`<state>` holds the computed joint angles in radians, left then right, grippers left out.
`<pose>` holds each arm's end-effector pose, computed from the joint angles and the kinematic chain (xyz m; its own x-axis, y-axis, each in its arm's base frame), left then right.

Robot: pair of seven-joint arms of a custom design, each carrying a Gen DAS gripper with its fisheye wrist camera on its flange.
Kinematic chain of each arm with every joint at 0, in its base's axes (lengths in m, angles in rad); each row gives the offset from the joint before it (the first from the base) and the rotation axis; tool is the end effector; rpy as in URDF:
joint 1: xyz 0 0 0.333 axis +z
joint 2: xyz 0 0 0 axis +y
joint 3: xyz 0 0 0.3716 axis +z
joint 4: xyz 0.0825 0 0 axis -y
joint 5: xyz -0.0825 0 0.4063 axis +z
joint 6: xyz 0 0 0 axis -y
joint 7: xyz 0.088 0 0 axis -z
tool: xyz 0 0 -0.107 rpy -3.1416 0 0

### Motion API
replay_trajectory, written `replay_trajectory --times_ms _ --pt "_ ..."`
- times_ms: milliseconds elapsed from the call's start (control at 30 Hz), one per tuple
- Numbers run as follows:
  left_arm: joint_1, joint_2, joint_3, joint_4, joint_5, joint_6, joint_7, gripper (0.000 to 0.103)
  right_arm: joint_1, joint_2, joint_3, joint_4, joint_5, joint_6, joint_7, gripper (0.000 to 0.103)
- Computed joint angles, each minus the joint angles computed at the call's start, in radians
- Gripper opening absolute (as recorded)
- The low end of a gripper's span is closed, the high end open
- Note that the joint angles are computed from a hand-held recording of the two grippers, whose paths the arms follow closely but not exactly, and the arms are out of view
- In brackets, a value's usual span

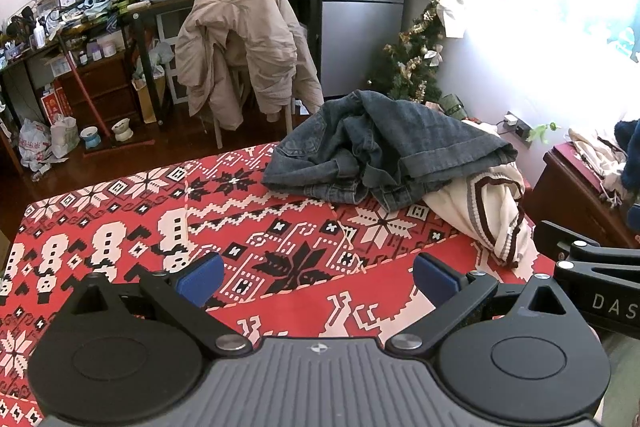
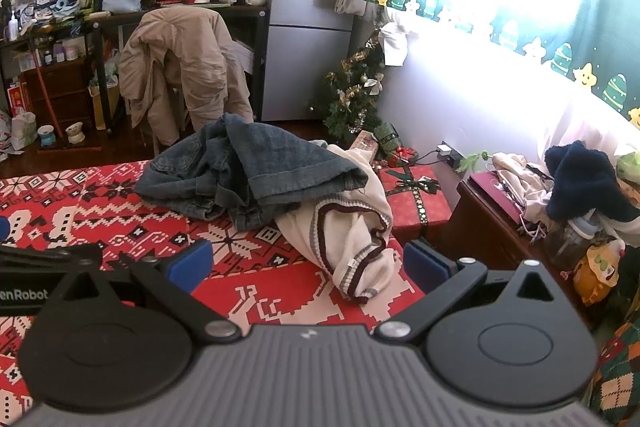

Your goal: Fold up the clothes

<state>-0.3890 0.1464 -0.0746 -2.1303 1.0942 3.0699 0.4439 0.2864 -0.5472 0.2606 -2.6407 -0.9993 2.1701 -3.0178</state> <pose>0.5131 -0.3342 0.4435 -0.3829 -0.9237 -0.0070 -0.6192 0.2623 -0.7401 0.3359 0.1724 0.4748 -0.6049 -0.7866 0.1241 -0.5198 0.2720 -0.8098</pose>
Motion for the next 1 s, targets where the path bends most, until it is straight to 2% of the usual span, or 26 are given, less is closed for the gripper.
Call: replay_trajectory --times_ms 367,567,867,1000 --pt "-0.012 0.014 0.012 -0.003 -0.062 0.024 0.06 0.102 -0.006 0.01 -0.005 -0.003 0.002 -0.006 0.005 0.102" --pt "-0.044 0.022 0.042 0.005 -0.033 0.024 0.04 0.102 -0.007 0.021 -0.013 -0.005 0.003 -0.005 0.015 0.102" --pt "-0.057 0.047 0.049 0.012 -0.134 0.031 0.125 0.102 -0.018 0.03 -0.025 -0.014 -0.009 0.015 0.028 0.102" --pt "-0.092 0.061 0.092 0.01 -0.165 0.072 0.139 0.102 -0.024 0.047 -0.024 -0.013 -0.025 0.016 0.035 0.102"
